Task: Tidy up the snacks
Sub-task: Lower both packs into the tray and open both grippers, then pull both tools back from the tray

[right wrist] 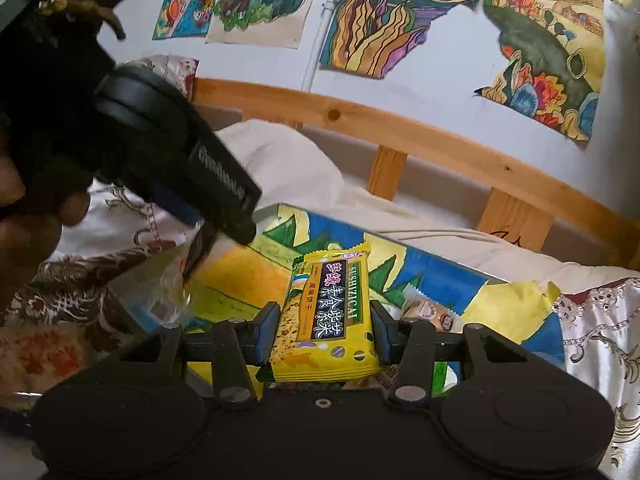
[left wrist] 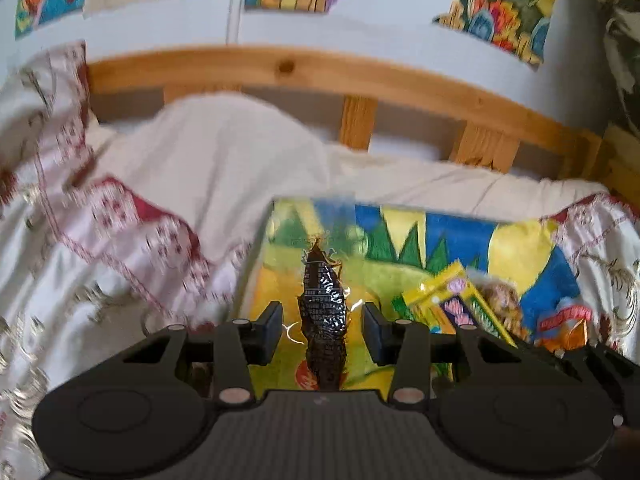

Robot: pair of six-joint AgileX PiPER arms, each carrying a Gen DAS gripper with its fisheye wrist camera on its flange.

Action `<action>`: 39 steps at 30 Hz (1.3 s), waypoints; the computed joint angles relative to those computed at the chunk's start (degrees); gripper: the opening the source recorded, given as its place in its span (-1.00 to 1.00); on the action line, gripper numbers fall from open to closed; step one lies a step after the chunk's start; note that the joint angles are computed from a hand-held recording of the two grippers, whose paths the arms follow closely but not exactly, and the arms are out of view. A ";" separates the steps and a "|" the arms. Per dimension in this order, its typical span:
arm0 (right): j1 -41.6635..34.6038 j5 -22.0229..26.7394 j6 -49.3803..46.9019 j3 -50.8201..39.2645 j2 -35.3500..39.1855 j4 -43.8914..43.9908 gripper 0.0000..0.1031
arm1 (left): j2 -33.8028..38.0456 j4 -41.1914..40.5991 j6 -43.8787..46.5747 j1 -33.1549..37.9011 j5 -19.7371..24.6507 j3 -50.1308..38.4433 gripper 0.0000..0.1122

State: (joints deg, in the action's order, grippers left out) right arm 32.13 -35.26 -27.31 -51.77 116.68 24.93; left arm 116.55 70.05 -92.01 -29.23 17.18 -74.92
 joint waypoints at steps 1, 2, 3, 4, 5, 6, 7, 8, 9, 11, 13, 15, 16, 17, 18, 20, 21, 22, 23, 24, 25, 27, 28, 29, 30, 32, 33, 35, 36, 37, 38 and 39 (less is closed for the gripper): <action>-0.04 0.08 0.06 -0.21 0.40 -0.05 -0.05 | 0.66 -2.19 2.13 0.22 -0.40 -0.40 -0.17; -0.10 0.18 0.11 -0.47 0.83 0.07 -0.05 | 1.16 -3.66 3.54 0.38 -0.61 -0.83 -0.17; -0.17 0.42 0.19 -0.64 1.13 0.17 -0.05 | 1.69 -5.03 4.59 0.43 -0.70 -1.22 -0.17; -0.25 0.77 0.32 -1.03 1.55 0.29 -0.05 | 1.99 -5.94 5.27 0.60 -0.95 -1.40 -0.17; -0.28 0.83 0.51 -1.21 1.92 0.37 -0.05 | 2.31 -6.45 5.45 0.64 -1.15 -1.57 -0.17; -0.31 0.84 0.65 -1.33 2.22 0.32 -0.05 | 2.53 -7.07 5.89 0.68 -1.18 -1.79 -0.17; -0.27 0.70 0.73 -1.33 2.48 0.29 -0.05 | 2.85 -7.93 6.67 0.67 -1.05 -2.11 -0.17; -0.20 0.59 0.69 -1.41 2.67 0.39 -0.05 | 3.14 -8.26 6.98 0.58 -0.71 -2.38 -0.17; -0.21 0.75 0.87 -1.60 2.76 0.36 -0.05 | 3.46 -8.63 7.37 0.46 -0.29 -2.70 -0.17; -0.52 1.55 2.25 -2.03 2.87 -0.62 -0.04 | 3.83 -9.21 7.15 0.27 0.43 -3.09 -0.17; -0.50 1.57 2.41 -2.22 3.00 -0.44 -0.04 | 4.06 -11.25 8.42 0.45 0.53 -3.59 -0.17; -0.24 1.42 1.63 -2.36 3.17 0.34 -0.03 | 4.33 -13.36 10.04 0.55 0.81 -4.12 -0.16; -0.12 1.53 1.06 -2.52 3.28 0.78 -0.03 | 4.46 -14.43 10.79 0.53 1.10 -4.38 -0.16; -0.03 1.75 0.44 -2.64 3.37 1.09 -0.03 | 4.61 -15.73 11.94 0.56 1.30 -4.75 -0.16; 0.07 2.02 -0.19 -2.81 3.44 1.45 0.00 | 4.78 -17.36 13.41 0.59 1.55 -5.15 -0.16; 0.13 2.77 -0.83 -3.14 3.33 2.09 0.04 | 4.94 -20.89 16.82 0.61 2.35 -5.79 -0.14; -0.03 3.63 -0.18 -3.22 3.01 1.85 0.07 | 4.93 -22.28 18.35 0.50 3.21 -6.02 -0.08; -0.20 4.11 1.08 -2.95 2.49 1.21 0.09 | 4.78 -22.76 18.95 0.27 4.15 -6.05 0.01; -0.17 3.84 1.76 -2.44 1.97 1.04 0.16 | 4.40 -22.17 18.55 0.05 4.66 -5.63 0.06; -0.03 3.37 1.90 -1.81 1.39 1.23 0.21 | 3.88 -21.35 17.75 -0.11 4.93 -5.05 0.12; 0.20 2.98 1.57 -1.11 0.67 1.71 0.23 | 3.13 -20.14 16.41 -0.23 4.97 -4.13 0.14; 0.61 2.14 1.31 0.54 -1.02 2.18 0.27 | 1.18 -17.41 13.23 -0.50 4.72 -1.88 0.17; 0.81 1.65 1.48 1.59 -2.20 2.48 0.30 | 0.09 -15.82 11.37 -0.64 4.44 -0.62 0.24; 1.05 1.13 1.76 2.70 -3.44 2.79 0.35 | -1.41 -13.19 8.37 -0.87 4.16 1.13 0.29; 1.32 0.46 2.09 3.83 -4.67 3.08 0.42 | -2.69 -10.35 5.17 -1.22 4.23 2.66 0.36; 1.73 -1.02 2.69 6.45 -7.76 3.66 0.52 | -5.48 -4.39 -1.32 -2.17 5.03 5.80 0.43; 1.79 -1.44 3.01 7.69 -9.44 3.74 0.58 | -6.79 -1.94 -3.97 -2.63 5.49 7.27 0.49; 1.78 -1.39 3.84 10.26 -13.47 3.91 0.65 | -9.69 1.01 -7.90 -4.15 7.85 9.94 0.60; 1.77 -1.26 4.30 11.55 -15.50 4.16 0.68 | -11.00 2.18 -9.41 -4.90 8.77 11.16 0.66; 1.70 -0.91 4.62 12.97 -17.82 4.49 0.69 | -12.53 3.78 -11.22 -5.84 9.81 12.61 0.72; 1.63 -0.45 4.51 14.22 -20.04 4.97 0.72 | -13.85 4.70 -12.30 -6.76 10.91 13.71 0.75; 1.76 -0.29 4.24 15.66 -22.28 5.66 0.77 | -15.26 5.96 -13.74 -8.03 12.50 14.93 0.78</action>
State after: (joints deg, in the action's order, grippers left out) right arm 33.89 -35.55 -23.08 -36.11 94.40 30.60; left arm 101.29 76.01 -105.76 -37.26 29.68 -59.99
